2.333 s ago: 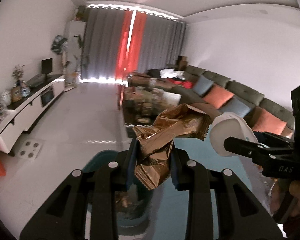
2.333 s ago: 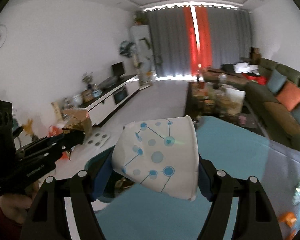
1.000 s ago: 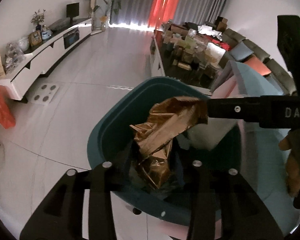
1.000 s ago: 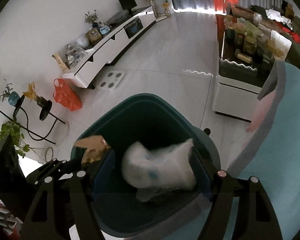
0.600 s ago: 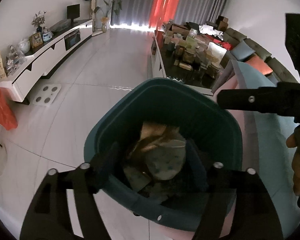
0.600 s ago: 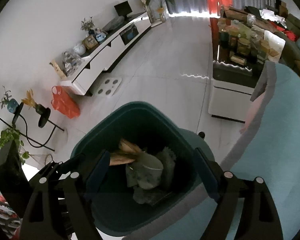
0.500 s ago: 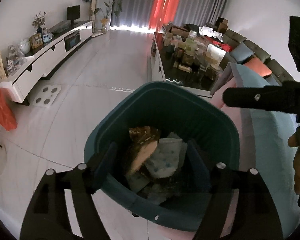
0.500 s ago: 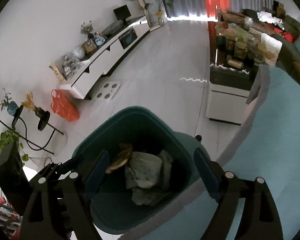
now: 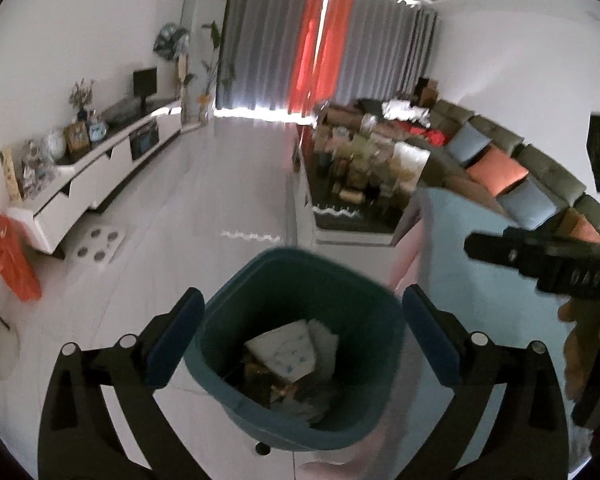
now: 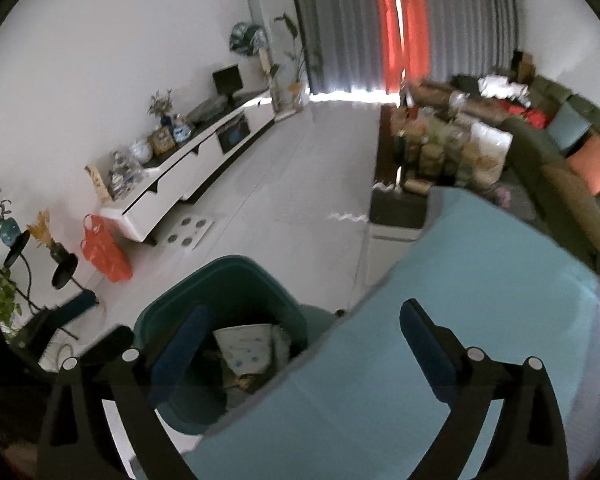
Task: Collect trash
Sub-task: 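Move both tools back over the table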
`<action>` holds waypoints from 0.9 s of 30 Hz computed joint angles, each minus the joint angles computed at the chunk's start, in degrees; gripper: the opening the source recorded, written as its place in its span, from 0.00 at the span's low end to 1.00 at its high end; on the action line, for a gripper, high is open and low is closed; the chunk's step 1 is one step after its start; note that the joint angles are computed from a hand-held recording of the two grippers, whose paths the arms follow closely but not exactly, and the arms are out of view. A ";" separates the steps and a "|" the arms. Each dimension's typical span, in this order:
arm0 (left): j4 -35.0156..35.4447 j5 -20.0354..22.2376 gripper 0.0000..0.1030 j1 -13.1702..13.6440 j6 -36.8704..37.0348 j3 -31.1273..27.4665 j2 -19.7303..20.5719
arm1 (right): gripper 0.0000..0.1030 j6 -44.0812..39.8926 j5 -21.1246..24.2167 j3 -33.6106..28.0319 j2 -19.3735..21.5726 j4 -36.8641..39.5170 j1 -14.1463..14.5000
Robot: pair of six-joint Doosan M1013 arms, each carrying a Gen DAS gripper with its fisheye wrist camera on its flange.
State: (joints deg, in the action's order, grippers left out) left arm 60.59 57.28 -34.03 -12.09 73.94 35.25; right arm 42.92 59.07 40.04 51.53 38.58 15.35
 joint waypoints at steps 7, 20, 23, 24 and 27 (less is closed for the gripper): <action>8.61 1.39 0.95 -3.61 1.15 -4.95 0.63 | 0.93 -9.21 -10.13 12.65 -7.02 8.81 -3.48; 10.01 -7.12 0.95 -7.03 11.86 -17.41 6.97 | 0.93 -17.52 -23.98 28.02 -14.46 18.19 -10.72; 9.05 -8.72 0.95 -7.72 14.62 -20.67 8.94 | 0.93 -19.58 -27.17 31.84 -16.04 20.86 -12.39; 8.96 -9.21 0.95 -8.00 14.99 -21.69 9.59 | 0.93 -19.87 -28.22 32.99 -16.50 21.28 -12.83; 7.86 -11.07 0.95 -8.63 17.75 -24.75 11.52 | 0.93 -20.05 -30.51 36.14 -17.65 22.34 -14.32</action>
